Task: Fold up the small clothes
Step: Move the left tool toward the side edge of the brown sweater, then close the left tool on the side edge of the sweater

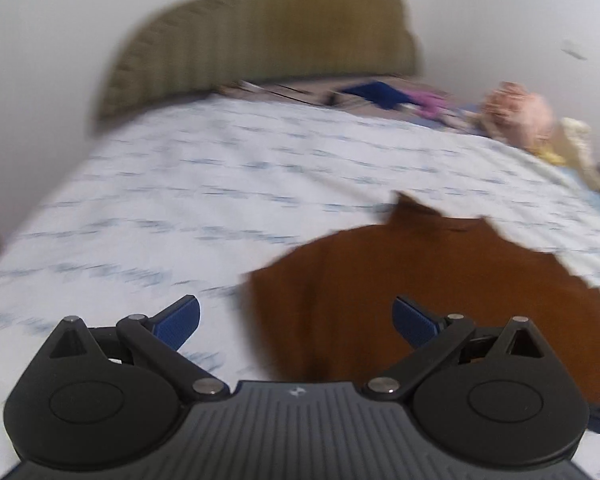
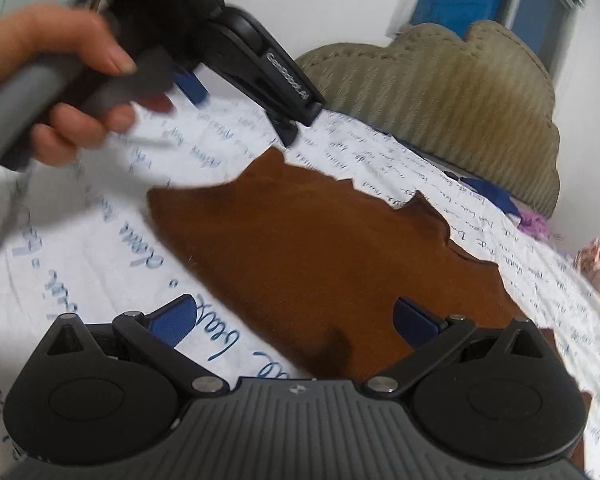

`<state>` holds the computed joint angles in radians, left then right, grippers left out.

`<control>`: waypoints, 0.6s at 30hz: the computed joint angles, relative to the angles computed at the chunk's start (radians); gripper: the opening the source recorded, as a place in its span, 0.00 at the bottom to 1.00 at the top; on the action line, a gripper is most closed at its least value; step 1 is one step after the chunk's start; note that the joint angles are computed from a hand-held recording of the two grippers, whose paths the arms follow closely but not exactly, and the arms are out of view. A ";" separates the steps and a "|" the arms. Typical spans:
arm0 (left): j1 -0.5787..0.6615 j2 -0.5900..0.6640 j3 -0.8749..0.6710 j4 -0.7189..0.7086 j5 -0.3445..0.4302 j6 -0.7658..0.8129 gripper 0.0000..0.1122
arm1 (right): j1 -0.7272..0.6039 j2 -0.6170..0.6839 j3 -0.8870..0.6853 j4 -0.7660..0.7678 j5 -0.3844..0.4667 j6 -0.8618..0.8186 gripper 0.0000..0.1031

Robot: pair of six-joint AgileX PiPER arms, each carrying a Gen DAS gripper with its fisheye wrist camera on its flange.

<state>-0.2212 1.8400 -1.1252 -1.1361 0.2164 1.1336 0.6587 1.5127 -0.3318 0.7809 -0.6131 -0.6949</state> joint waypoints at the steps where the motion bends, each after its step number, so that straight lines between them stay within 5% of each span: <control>1: 0.008 0.043 -0.066 0.078 0.064 -0.076 0.92 | -0.047 -0.028 0.009 -0.074 0.033 0.061 1.00; 5: -0.008 0.182 -0.256 0.300 0.140 -0.354 0.92 | -0.189 -0.077 0.015 -0.244 0.121 0.209 1.00; 10: 0.021 0.357 -0.509 0.318 0.349 -0.486 0.91 | -0.353 -0.067 -0.001 -0.590 0.199 0.508 1.00; 15: 0.019 0.464 -0.669 0.388 0.436 -0.589 0.91 | -0.443 -0.044 -0.012 -0.782 0.206 0.677 1.00; 16: 0.022 0.474 -0.681 0.372 0.445 -0.582 0.90 | -0.454 -0.044 -0.012 -0.797 0.204 0.691 1.00; 18: 0.027 0.482 -0.699 0.332 0.477 -0.554 0.71 | -0.483 -0.039 -0.008 -0.852 0.192 0.743 1.00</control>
<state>-0.1941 2.3224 -1.8240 -0.8043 0.6929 0.5795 0.1759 1.4733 -0.3401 -0.0709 -0.4212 0.0485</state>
